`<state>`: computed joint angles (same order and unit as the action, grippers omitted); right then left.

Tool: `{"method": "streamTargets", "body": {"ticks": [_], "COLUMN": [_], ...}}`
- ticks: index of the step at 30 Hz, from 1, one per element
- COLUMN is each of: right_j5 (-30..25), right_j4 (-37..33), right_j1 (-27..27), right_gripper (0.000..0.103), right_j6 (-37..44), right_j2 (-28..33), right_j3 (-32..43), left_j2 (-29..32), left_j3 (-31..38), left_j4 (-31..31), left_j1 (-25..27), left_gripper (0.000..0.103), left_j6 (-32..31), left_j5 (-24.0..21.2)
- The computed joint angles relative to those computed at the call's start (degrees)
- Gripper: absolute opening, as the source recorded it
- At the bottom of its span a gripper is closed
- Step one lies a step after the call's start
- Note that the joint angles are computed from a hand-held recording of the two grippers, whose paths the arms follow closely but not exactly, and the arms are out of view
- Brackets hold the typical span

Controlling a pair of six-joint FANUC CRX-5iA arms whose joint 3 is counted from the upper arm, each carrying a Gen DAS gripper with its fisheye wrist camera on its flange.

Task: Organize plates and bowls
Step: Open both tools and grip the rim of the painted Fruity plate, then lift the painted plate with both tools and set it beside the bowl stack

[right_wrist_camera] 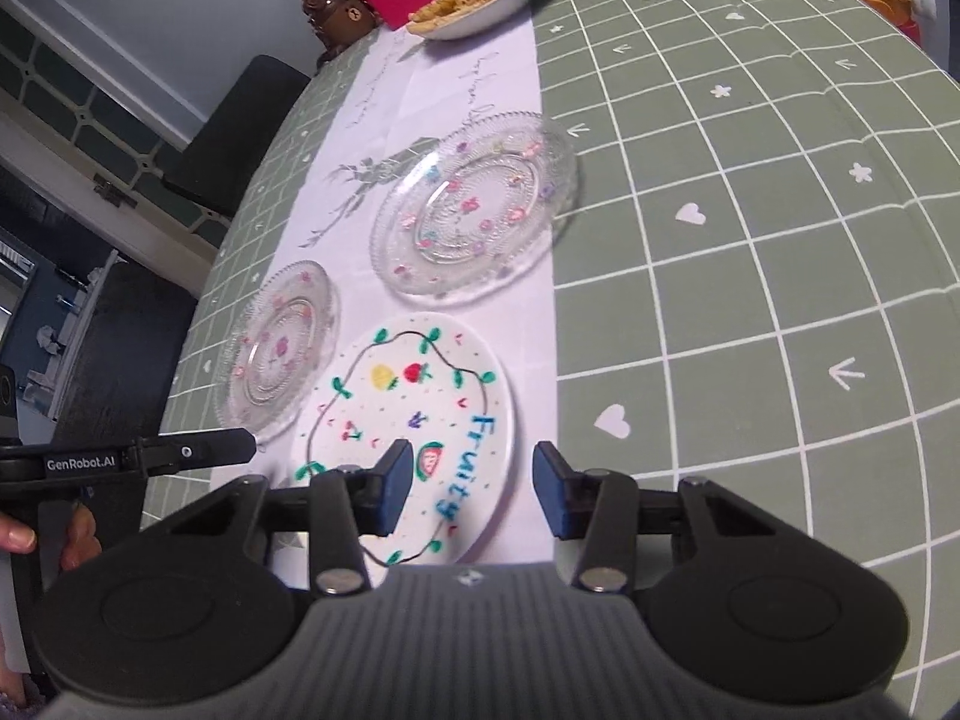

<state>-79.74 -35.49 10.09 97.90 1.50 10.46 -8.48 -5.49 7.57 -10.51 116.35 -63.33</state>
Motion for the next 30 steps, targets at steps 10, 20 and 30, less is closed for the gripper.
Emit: {"method": "streamTargets", "body": {"ticks": [10, 20, 30], "right_j5": [0.0, 1.2, 1.9], "right_j4": [-0.6, -0.9, 0.0], "right_j1": [-0.3, 0.1, 0.6], "right_gripper": [0.045, 0.025, 0.009], "right_j6": [-0.6, -0.6, -1.8], "right_j2": [0.7, 0.2, -0.2], "right_j3": [-0.2, -1.3, -2.1], "left_j2": [3.7, 4.2, 5.7], "left_j3": [1.2, 0.6, 3.5], "left_j4": [1.2, 1.9, -2.0], "left_j1": [0.8, 1.1, -1.5], "left_gripper": [0.039, 0.038, 0.021], "left_j6": [-4.5, -6.7, -6.5], "left_j5": [-1.7, -0.4, -1.9]}}
